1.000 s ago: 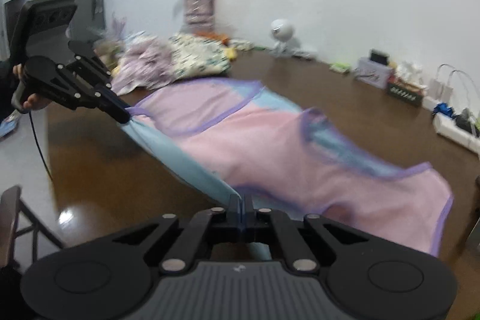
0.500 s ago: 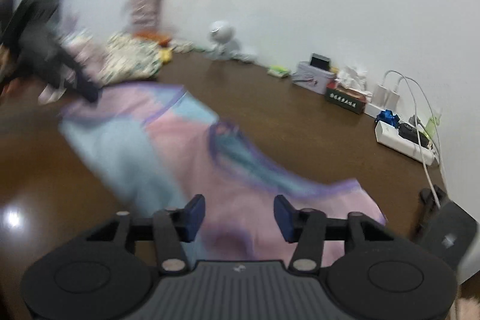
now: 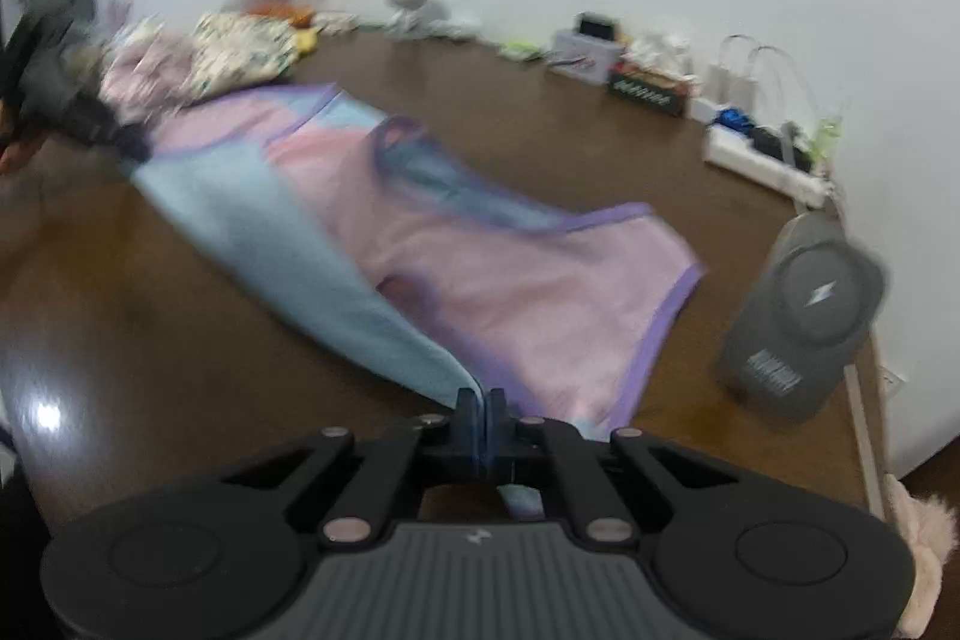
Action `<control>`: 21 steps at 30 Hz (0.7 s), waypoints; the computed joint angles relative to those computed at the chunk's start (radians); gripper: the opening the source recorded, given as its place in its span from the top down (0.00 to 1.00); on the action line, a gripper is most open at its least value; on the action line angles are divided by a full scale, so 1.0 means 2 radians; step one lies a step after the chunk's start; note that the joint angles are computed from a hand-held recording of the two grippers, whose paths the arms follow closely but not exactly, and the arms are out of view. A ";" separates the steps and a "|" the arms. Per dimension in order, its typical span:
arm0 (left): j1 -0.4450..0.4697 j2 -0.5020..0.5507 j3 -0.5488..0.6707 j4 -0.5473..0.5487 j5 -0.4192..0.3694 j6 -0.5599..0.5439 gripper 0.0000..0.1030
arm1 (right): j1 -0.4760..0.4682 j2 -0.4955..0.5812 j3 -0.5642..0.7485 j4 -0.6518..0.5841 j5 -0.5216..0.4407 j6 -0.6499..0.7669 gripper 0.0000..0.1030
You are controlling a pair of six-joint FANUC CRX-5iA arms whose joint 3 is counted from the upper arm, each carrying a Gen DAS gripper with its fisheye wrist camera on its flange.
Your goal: Fold clothes
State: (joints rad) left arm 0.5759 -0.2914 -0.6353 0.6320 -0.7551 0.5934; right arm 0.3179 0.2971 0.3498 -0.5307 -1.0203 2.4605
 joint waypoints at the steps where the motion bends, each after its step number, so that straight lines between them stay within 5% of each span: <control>1: 0.000 0.000 0.000 -0.001 0.000 0.000 0.88 | -0.002 0.011 0.020 0.000 -0.009 -0.012 0.99; 7: -0.001 0.000 0.005 -0.014 0.001 0.012 0.87 | 0.042 0.028 0.006 0.086 0.051 -0.058 0.95; 11: 0.014 -0.007 0.011 0.017 -0.015 0.006 0.82 | 0.050 0.015 -0.003 0.113 0.062 -0.068 0.57; 13: 0.005 0.003 0.030 0.034 -0.007 0.001 0.70 | 0.051 0.006 -0.001 0.097 0.073 -0.057 0.54; 15: -0.018 0.036 0.066 0.036 0.012 -0.001 0.52 | 0.051 -0.002 0.002 0.080 0.083 -0.045 0.53; 18: -0.054 0.120 0.151 0.020 0.023 0.016 0.46 | 0.072 0.032 0.058 0.031 0.072 -0.024 0.53; 21: -0.065 0.214 0.241 0.023 -0.024 0.049 0.45 | 0.092 0.107 0.162 0.001 0.014 -0.029 0.55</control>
State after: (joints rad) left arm 0.4460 0.1367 -0.1529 0.6772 -0.8040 0.6919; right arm 0.5026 0.5119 0.6741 -0.5280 -0.9923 2.4030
